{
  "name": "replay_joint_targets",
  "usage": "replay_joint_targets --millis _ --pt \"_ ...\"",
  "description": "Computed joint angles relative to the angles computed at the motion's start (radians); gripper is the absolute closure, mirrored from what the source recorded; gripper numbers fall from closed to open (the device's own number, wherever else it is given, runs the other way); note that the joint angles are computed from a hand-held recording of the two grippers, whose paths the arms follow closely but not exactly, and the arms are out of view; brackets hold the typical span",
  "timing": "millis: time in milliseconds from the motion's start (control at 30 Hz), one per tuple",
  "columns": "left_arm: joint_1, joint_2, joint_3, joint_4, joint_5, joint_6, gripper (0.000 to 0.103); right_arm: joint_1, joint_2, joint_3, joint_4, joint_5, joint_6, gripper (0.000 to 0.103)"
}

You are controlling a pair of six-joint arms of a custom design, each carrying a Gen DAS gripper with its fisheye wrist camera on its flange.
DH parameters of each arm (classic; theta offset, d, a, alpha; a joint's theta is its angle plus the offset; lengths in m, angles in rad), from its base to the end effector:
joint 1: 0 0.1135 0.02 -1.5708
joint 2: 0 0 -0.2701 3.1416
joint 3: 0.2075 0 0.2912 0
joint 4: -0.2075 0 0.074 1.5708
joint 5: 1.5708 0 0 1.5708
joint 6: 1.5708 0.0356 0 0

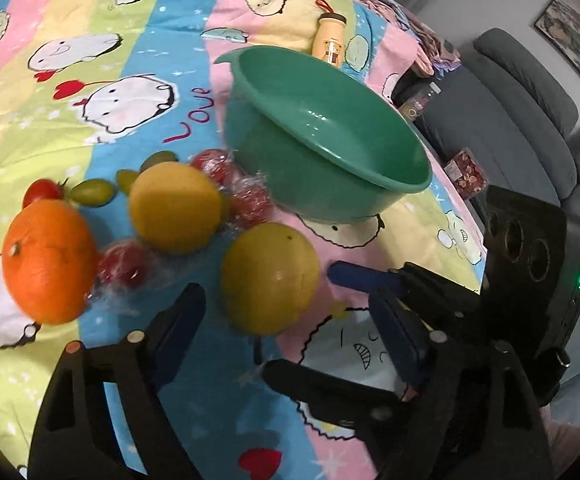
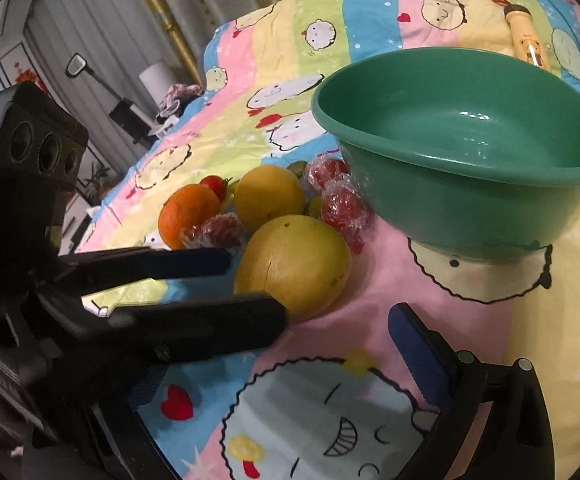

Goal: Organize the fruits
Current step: 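Close the left gripper around the large yellow pear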

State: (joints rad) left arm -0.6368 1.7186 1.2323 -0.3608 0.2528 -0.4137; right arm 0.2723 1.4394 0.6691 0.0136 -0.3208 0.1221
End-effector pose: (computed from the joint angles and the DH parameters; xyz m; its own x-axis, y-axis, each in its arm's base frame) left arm 0.3256 -0.2519 0.2192 -0.8366 0.1347 -0.5310 0.4069 0.8017 -0.4378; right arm 0.2949 0.0940 0.1519 -0.7143 -0.0794 -0.6953 -0.3920 0.8685 0.3034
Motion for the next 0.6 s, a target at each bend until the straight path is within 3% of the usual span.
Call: replay_joint_targets --millis 133,600 --pt "0.0 0.036 0.038 -0.008 -0.01 0.016 0.033 -0.004 0.027 0.02 0.01 -0.02 -0.003 0.01" --pt "0.005 0.084 0.081 -0.036 -0.028 0.004 0.045 0.009 0.088 0.07 0.014 -0.011 0.01 0.03"
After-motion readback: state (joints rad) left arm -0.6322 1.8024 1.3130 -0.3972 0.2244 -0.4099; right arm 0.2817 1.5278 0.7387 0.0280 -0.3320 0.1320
